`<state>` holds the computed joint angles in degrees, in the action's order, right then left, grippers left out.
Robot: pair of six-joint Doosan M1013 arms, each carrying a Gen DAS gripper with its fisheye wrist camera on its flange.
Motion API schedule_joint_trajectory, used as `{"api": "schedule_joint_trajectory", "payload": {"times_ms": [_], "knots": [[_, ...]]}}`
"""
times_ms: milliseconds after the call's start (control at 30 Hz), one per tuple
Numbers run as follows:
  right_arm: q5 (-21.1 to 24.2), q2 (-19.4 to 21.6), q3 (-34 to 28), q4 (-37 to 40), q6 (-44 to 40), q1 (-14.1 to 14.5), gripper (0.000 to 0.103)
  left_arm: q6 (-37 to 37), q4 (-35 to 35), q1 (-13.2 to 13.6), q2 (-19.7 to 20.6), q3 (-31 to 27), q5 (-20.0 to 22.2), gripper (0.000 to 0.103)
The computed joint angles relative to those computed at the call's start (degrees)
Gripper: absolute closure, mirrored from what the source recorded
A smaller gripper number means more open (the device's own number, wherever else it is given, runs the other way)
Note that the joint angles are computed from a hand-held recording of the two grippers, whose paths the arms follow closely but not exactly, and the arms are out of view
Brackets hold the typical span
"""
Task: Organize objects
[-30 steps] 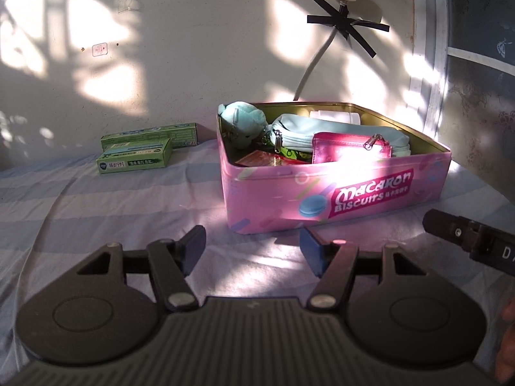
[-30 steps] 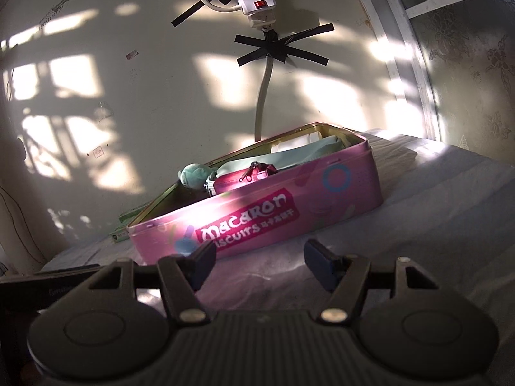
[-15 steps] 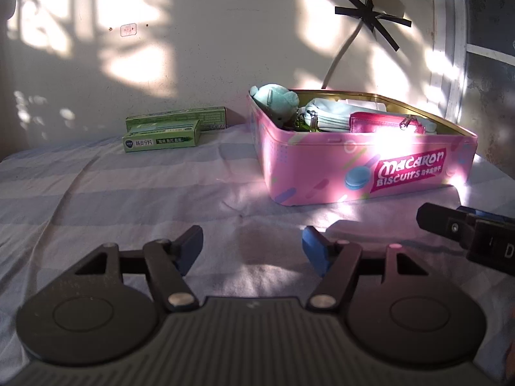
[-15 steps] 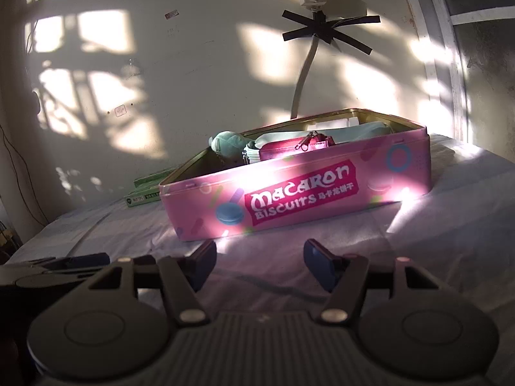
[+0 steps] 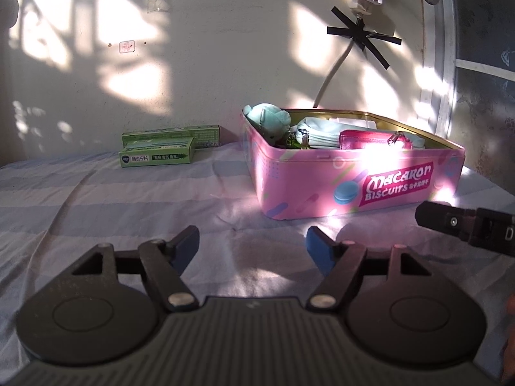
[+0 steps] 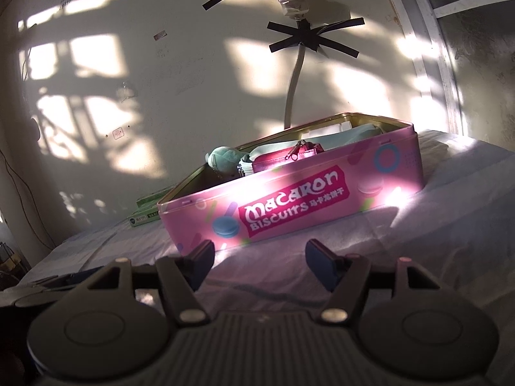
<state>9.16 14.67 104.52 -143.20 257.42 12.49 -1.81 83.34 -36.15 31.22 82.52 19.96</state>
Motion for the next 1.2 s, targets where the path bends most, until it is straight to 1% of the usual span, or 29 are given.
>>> {"api": "schedule_joint_trajectory", "payload": {"times_ms": [100, 533, 900, 1000, 1033, 1100, 1133, 1200], "knots": [[0.2, 0.0, 0.1, -1.2, 1.3, 0.0, 0.038, 0.0, -0.2, 0.1, 0.0, 0.0, -0.1, 0.027], [-0.2, 0.0, 0.0, -0.1, 0.3, -0.1, 0.037, -0.1, -0.1, 0.0, 0.0, 0.0, 0.2, 0.027], [-0.5, 0.0, -0.1, -1.2, 1.3, -0.2, 0.036, -0.2, -0.1, -0.1, 0.0, 0.0, 0.3, 0.025], [-0.4, 0.0, -0.1, 3.0, -2.8, 0.0, 0.036, -0.2, -0.1, -0.1, 0.0, 0.0, 0.3, 0.024], [-0.5, 0.1, -0.3, 6.0, -5.8, 0.0, 0.036, 0.1, -0.1, -0.1, 0.0, 0.0, 0.4, 0.024], [-0.7, 0.2, -0.7, 14.9, -14.7, 0.3, 0.036, 0.3, -0.1, -0.1, 0.0, 0.0, 0.5, 0.024], [-0.5, 0.3, -0.8, 19.6, -19.6, 0.5, 0.036, 1.0, -0.8, -0.1, 0.0, 0.0, 0.5, 0.024], [0.3, 0.3, -1.1, 26.8, -27.4, 0.9, 0.036, 3.8, -3.5, 0.1, -0.1, -0.2, 0.4, 0.024]]}}
